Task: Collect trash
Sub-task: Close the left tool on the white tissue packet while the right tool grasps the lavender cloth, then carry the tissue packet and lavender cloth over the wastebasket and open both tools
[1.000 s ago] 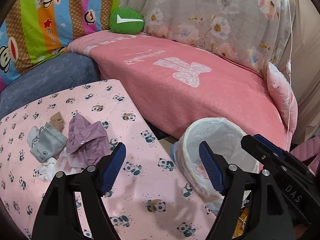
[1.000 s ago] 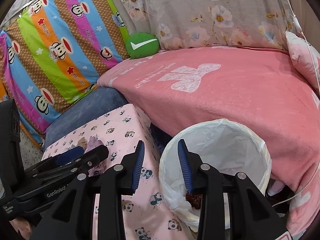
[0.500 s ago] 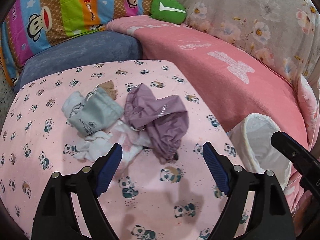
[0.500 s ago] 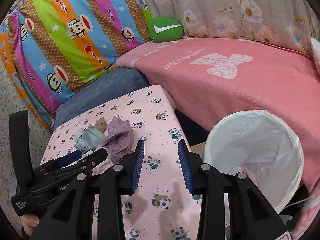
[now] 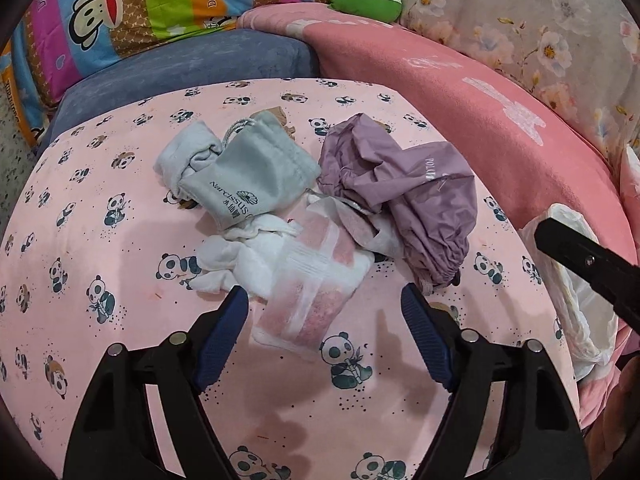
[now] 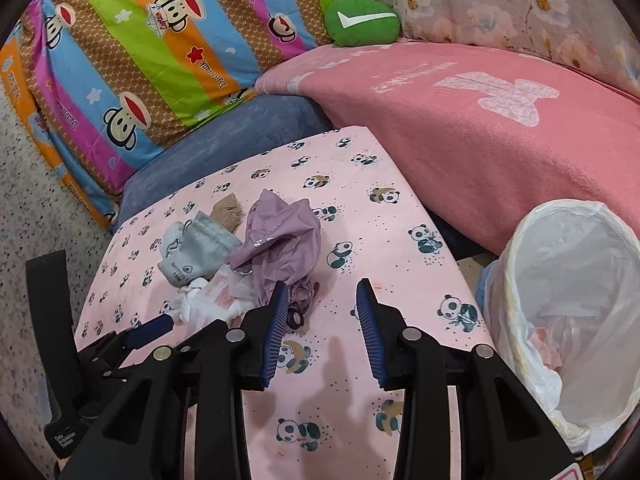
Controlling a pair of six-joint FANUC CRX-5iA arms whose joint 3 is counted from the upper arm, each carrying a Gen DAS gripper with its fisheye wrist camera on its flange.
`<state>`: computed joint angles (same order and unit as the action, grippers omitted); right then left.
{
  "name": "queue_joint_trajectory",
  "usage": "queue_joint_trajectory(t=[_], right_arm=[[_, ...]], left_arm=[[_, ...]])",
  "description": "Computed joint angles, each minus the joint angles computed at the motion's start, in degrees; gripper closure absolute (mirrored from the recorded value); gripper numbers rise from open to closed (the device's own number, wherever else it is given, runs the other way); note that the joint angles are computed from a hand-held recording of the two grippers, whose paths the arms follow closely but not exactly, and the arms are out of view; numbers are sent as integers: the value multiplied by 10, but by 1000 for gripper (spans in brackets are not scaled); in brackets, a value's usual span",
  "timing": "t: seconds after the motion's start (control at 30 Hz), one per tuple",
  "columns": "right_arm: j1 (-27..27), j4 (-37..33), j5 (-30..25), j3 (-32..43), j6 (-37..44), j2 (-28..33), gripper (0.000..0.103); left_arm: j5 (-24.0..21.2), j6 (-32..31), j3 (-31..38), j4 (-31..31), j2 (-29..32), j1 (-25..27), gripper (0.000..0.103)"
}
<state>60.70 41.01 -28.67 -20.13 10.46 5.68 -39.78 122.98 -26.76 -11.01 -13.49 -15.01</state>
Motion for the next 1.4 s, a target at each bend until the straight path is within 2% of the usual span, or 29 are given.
queue_joint_trajectory(t=[0.4, 0.5, 0.6, 0.67, 0.73, 0.83, 1.1, 1.4], right_arm=[[-3, -81, -4, 81, 80, 76, 66], [-4, -98, -8, 94, 95, 88, 66], [-4, -123, -12, 108, 118, 101, 67], [-3, -124, -10, 108, 121, 103, 76], [-2, -113, -12, 106, 115, 103, 85], [-2, -96, -3, 97, 101, 95, 89], [-8, -6, 32, 51, 20, 53, 90], [-28, 141, 56, -16, -116, -17, 91]], left_arm=[[46, -129, -68, 131, -19, 58, 73], [52, -148, -76, 149, -24, 62, 80], [55, -153, -77, 154, -26, 60, 83], [56, -153, -76, 154, -29, 58, 83], [56, -153, -75, 154, -33, 57, 83], [54, -144, -68, 145, -36, 52, 84], [46, -115, -53, 115, -61, 40, 84], [32, -76, -7, 62, -70, 10, 85]])
